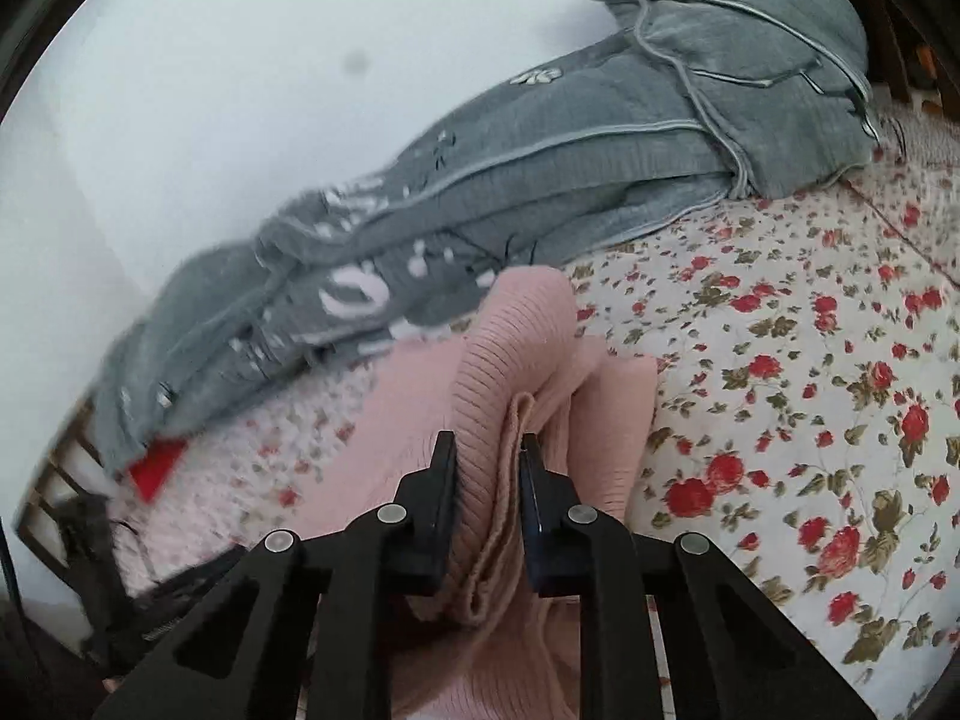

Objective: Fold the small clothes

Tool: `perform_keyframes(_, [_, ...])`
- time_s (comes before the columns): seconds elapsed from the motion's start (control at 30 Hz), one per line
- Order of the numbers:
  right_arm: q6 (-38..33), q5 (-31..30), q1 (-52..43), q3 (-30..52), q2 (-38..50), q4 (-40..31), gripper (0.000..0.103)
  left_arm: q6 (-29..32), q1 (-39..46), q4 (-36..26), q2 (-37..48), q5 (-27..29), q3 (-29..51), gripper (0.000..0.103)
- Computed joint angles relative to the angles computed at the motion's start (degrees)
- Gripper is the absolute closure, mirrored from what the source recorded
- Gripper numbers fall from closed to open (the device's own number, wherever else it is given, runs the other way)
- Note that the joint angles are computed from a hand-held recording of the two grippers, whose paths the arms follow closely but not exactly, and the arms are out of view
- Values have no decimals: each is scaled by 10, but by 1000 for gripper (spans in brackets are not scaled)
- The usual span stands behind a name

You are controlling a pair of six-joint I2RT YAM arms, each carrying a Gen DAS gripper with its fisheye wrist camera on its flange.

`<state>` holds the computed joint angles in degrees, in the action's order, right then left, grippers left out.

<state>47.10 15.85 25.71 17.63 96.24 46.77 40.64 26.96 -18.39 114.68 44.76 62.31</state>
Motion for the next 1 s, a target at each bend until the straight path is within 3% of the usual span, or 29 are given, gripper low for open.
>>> perform_keyframes(0.07, [1, -6, -16, 17, 36, -23, 84, -2, -9, -25, 3, 14, 8, 52])
perform_keyframes(0.13, [10, -22, -27, 22, 79, -3, 80, -13, -22, -22, -4, 15, 0, 52])
perform_keyframes(0.2, [26, -5, -18, 7, 57, -7, 67, -38, -40, 6, -19, 10, -21, 52])
perform_keyframes(0.3, [29, 82, 30, -15, -29, -53, 62, -77, -68, 22, -33, 3, -28, 52])
perform_keyframes(0.43, [-10, 204, 130, -18, -46, -27, 44, -133, -105, 52, -46, 1, -38, 52])
perform_keyframes(0.47, [-20, 222, 149, -8, -28, -25, 44, -143, -115, 63, -47, -9, -44, 52])
perform_keyframes(0.53, [-20, 259, 172, 39, 21, -88, 50, -156, -136, 97, -47, -47, -68, 52])
perform_keyframes(0.57, [-8, 265, 171, 68, 49, -149, 63, -155, -138, 111, -45, -54, -79, 52])
perform_keyframes(0.6, [11, 264, 168, 82, 65, -184, 69, -151, -138, 131, -41, -55, -93, 49])
perform_keyframes(0.7, [46, 203, 137, 36, 83, -112, 69, -142, -126, 171, -36, -35, -123, 47])
perform_keyframes(0.8, [43, 196, 133, 33, 75, -125, 69, -133, -119, 177, -46, -30, -142, 47])
perform_keyframes(1.0, [43, 189, 139, 3, 53, -104, 69, -41, -102, 151, -72, -33, -179, 47])
